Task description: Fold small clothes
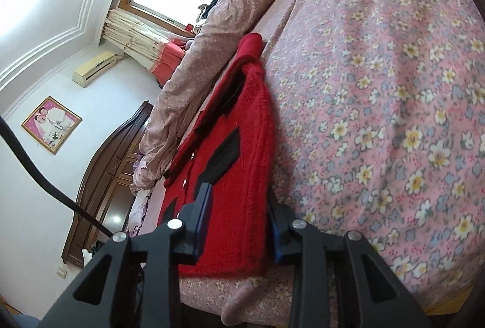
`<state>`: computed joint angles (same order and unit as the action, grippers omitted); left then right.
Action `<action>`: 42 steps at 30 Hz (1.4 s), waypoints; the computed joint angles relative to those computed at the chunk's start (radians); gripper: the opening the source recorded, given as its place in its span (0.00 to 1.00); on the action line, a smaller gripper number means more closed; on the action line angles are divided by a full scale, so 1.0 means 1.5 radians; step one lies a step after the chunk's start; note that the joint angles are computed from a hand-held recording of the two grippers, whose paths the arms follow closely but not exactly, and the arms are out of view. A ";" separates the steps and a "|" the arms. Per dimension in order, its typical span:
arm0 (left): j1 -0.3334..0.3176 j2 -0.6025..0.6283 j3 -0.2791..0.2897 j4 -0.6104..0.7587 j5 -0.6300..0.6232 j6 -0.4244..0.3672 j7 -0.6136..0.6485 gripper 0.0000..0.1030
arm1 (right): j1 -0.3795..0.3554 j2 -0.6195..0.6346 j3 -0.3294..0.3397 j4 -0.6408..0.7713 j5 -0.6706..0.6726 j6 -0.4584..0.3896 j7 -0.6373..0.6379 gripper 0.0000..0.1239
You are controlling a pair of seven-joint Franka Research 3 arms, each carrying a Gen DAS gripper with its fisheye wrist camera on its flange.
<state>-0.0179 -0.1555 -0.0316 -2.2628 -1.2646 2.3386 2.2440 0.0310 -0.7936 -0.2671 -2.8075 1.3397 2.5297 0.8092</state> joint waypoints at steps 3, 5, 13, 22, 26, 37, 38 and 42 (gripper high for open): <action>0.002 0.013 -0.001 0.013 -0.015 0.000 -0.008 0.78 | -0.003 -0.001 0.009 0.000 -0.014 0.004 0.013 0.27; 0.005 0.000 0.000 0.002 -0.002 -0.014 0.000 0.78 | -0.001 -0.003 0.009 -0.001 -0.020 0.005 0.015 0.27; 0.004 -0.003 0.014 -0.006 -0.017 -0.061 -0.002 0.78 | 0.010 0.002 0.009 0.003 -0.013 0.016 0.013 0.26; 0.022 -0.016 0.010 -0.028 0.015 -0.065 -0.053 0.25 | 0.018 0.015 0.021 0.005 -0.044 0.034 0.040 0.07; 0.018 -0.012 0.009 -0.025 0.048 -0.043 -0.097 0.02 | 0.019 0.018 0.031 0.006 -0.058 0.055 0.058 0.06; 0.019 -0.053 0.035 -0.039 0.107 -0.053 -0.112 0.01 | 0.008 -0.067 0.083 -0.055 -0.224 0.097 0.256 0.04; 0.019 -0.056 0.037 -0.039 0.109 -0.053 -0.109 0.01 | 0.013 -0.078 0.083 -0.061 -0.237 0.095 0.268 0.04; 0.019 -0.071 0.045 -0.044 0.113 -0.055 -0.098 0.01 | 0.026 -0.133 0.086 -0.085 -0.292 0.080 0.321 0.04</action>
